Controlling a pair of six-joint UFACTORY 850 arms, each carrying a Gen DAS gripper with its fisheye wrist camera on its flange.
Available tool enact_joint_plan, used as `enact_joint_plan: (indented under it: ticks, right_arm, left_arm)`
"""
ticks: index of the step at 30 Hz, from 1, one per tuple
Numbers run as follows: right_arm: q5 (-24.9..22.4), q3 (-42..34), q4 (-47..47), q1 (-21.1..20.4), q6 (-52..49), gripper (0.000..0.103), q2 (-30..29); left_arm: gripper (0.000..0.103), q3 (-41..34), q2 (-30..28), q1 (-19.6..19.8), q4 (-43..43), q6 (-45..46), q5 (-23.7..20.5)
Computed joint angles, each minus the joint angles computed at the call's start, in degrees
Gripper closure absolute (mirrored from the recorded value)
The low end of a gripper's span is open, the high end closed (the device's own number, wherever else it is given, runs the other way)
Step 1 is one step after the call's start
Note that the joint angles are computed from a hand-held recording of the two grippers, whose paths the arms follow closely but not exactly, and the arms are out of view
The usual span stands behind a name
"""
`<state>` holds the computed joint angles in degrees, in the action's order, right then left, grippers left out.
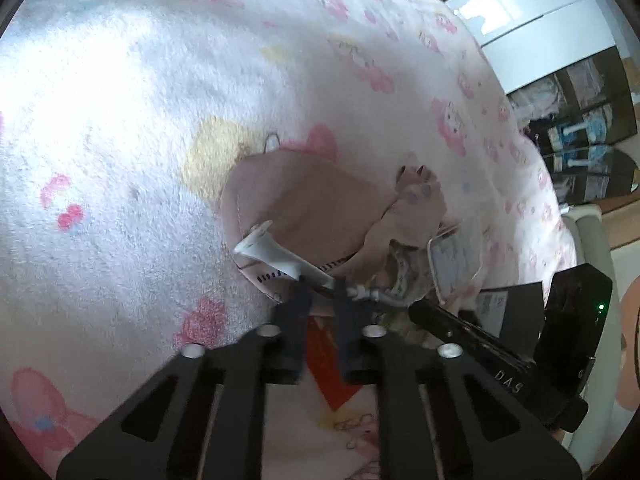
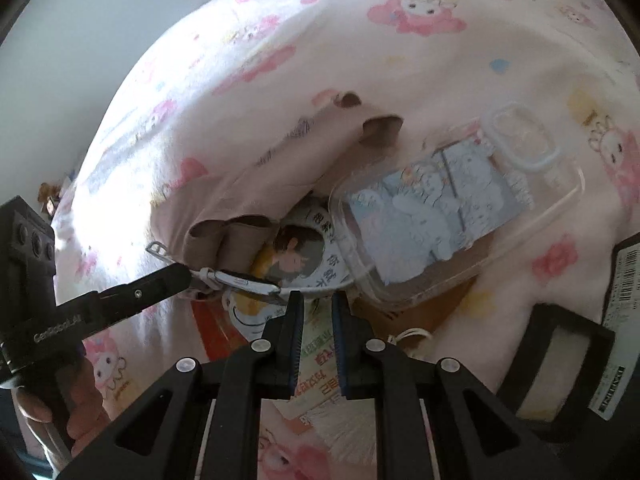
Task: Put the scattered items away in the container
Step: 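Grasp the white smartwatch strap with the left gripper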
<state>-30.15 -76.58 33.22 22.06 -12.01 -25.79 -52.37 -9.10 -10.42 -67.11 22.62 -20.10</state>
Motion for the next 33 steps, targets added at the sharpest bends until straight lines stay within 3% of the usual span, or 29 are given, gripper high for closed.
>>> enact_joint_plan:
  ticks: [4,9,11,16,18,19,22,25,29,32,33]
  right_arm:
    - [2.2,0.2,5.1,-0.8,-2.8,0.091,0.4]
    - [-1.0,-3.2,-0.7,0.5,-1.8,0.091,-2.9]
    - [-1.5,-3.3,-2.2,0.8,-0.1,0.091,-3.2]
    - [-3.7,-3.1,1.7,0.7,-2.5,0.091,-3.0]
    - [-4.7,-2.8,3.7,0.6,-4.2,0.091,-2.9]
    - [-4.9,-2.7,4.2,0.6,-4.1,0.091,-2.9]
    - [-6.7,-3.6,4.9,0.2,-5.2,0.091,-3.1]
    - [-7.1,-3.3,3.6,0.8,-4.5,0.091,-2.2]
    - [-8.3,-1.6,6.2,1.1,-5.7,0.091,0.6]
    - [-6.1,0.5,5.8,3.1,-6.0,0.089,3.2]
    - [-6.0,-0.1,2.1,3.7,-3.4,0.089,2.8]
  left_arm:
    - [0.098,-0.8,-0.2,-0.4,1.4,-0.2,0.2]
    - [0.096,-1.3,-1.3,0.0,-10.2,9.9,-1.8]
    - [0.086,-1.2,-1.8,0.3,-12.5,11.4,-3.3]
    - [0.081,-2.6,-4.2,0.8,-12.7,10.6,-6.0]
    - [0.086,-2.9,-4.2,0.3,-9.8,7.8,-4.9]
    - [0.095,-2.8,-3.6,-0.2,-6.8,5.0,-2.8]
    - [0.101,-2.4,-2.6,-0.6,-5.7,4.3,-2.3]
    - [0.102,-1.6,-1.5,-0.6,-4.9,4.6,-3.2]
    - [0.101,-0.2,-1.1,0.6,-13.1,13.2,-11.3]
    - [0.101,-1.4,-0.8,-1.9,-3.2,6.2,-8.0]
    - [0.101,-2.3,-1.9,-2.0,-1.9,5.2,-9.3]
